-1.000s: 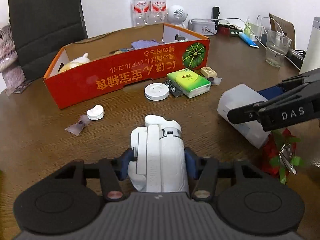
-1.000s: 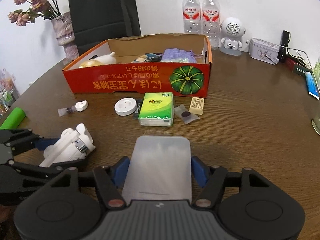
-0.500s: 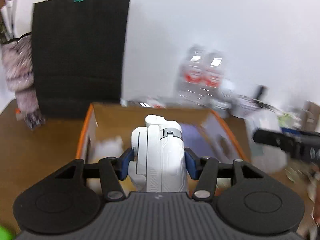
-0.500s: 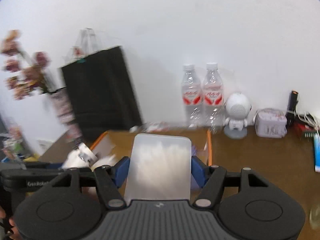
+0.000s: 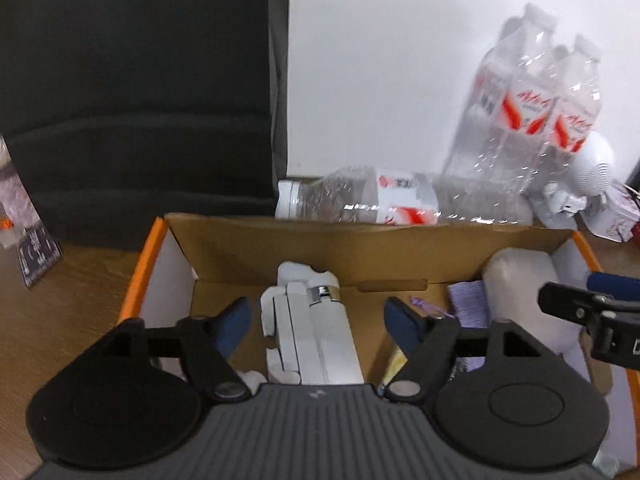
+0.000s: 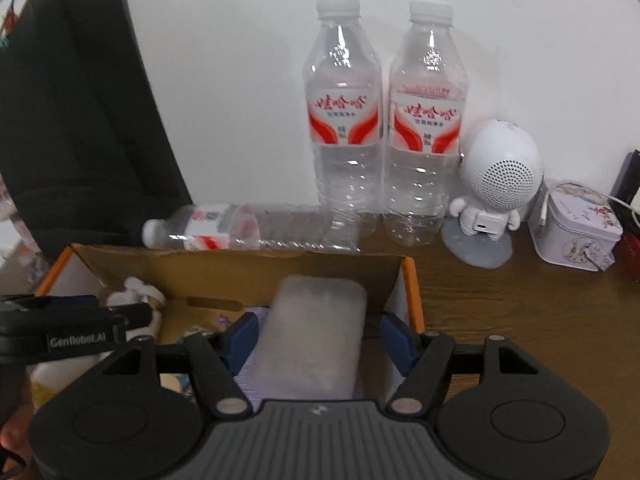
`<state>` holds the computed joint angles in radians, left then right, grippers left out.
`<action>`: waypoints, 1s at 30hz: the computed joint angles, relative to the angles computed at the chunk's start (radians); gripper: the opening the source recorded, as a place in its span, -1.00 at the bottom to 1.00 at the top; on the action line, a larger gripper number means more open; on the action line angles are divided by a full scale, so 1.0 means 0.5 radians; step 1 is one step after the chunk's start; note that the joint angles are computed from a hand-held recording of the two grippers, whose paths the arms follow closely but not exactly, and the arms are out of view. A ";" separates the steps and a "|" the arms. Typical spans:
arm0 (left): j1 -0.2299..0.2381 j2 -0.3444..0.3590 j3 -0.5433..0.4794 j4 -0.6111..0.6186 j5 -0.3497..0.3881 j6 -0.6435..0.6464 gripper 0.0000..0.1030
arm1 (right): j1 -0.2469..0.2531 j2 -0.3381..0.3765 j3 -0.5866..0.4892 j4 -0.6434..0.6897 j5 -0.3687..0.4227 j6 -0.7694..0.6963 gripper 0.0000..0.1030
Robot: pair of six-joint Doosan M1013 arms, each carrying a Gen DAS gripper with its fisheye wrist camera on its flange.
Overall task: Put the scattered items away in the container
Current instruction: 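Move both tools back toward the remaining table items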
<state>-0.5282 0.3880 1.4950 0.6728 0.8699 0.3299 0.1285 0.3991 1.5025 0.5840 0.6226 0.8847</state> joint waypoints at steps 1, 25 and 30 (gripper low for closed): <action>-0.012 -0.018 0.005 0.017 0.016 -0.008 0.48 | -0.006 -0.014 0.006 0.030 0.010 -0.029 0.39; -0.989 -0.649 0.742 0.974 0.697 -1.069 1.00 | -0.449 -1.029 1.141 1.067 0.125 -1.165 0.81; -1.354 -0.578 0.967 1.014 0.869 -1.590 1.00 | -0.745 -1.223 1.572 1.538 0.313 -1.936 0.82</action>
